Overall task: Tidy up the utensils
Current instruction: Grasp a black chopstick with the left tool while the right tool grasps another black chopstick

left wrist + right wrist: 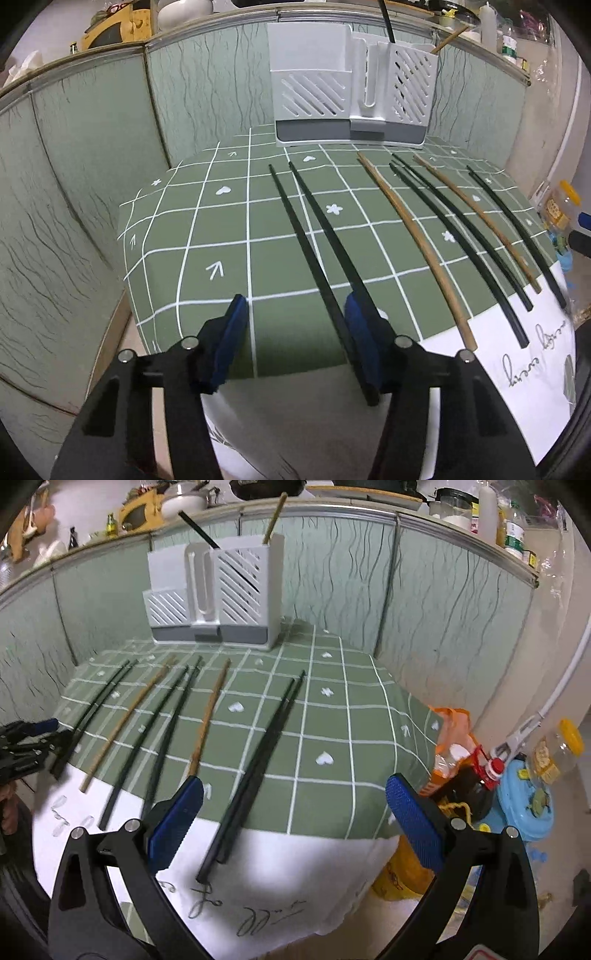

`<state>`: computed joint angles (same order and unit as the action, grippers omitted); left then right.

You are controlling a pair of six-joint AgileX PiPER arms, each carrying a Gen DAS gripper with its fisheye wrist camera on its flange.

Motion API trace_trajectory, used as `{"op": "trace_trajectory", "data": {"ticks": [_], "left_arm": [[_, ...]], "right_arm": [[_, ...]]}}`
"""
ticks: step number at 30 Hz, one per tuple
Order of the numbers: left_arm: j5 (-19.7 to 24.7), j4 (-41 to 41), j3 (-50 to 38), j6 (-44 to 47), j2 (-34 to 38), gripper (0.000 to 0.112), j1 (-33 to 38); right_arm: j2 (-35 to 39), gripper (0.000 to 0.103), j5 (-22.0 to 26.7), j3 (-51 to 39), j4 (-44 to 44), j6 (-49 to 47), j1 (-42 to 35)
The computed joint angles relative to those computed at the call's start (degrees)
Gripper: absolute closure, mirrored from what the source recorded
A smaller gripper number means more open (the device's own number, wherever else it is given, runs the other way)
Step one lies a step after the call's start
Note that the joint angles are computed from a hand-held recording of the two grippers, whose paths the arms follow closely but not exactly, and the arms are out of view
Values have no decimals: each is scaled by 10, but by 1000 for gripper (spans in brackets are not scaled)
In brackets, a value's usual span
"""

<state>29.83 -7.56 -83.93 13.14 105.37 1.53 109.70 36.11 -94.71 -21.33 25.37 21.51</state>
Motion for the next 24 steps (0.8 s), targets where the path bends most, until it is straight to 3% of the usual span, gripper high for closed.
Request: {"op": "trace_trajectory", "data": {"ticks": [4,10,14,22,24], "left_arm": [[-39,64,36,-53,-14,61,-19],[-52,70,48,-66,-21,63,-20],[-54,71,48,-64,-20,63,-21],[-68,98,59,-91,-23,63,-26],[-69,106,58,-101,-22,63,-28]], "right_arm": [[10,9,19,5,-27,23,13],[25,9,60,-5,-85,87,27],[52,9,95,-44,-60,61,22],[76,9,95,-70,-60,81,20],[88,16,107,-84,-62,77,25]]}}
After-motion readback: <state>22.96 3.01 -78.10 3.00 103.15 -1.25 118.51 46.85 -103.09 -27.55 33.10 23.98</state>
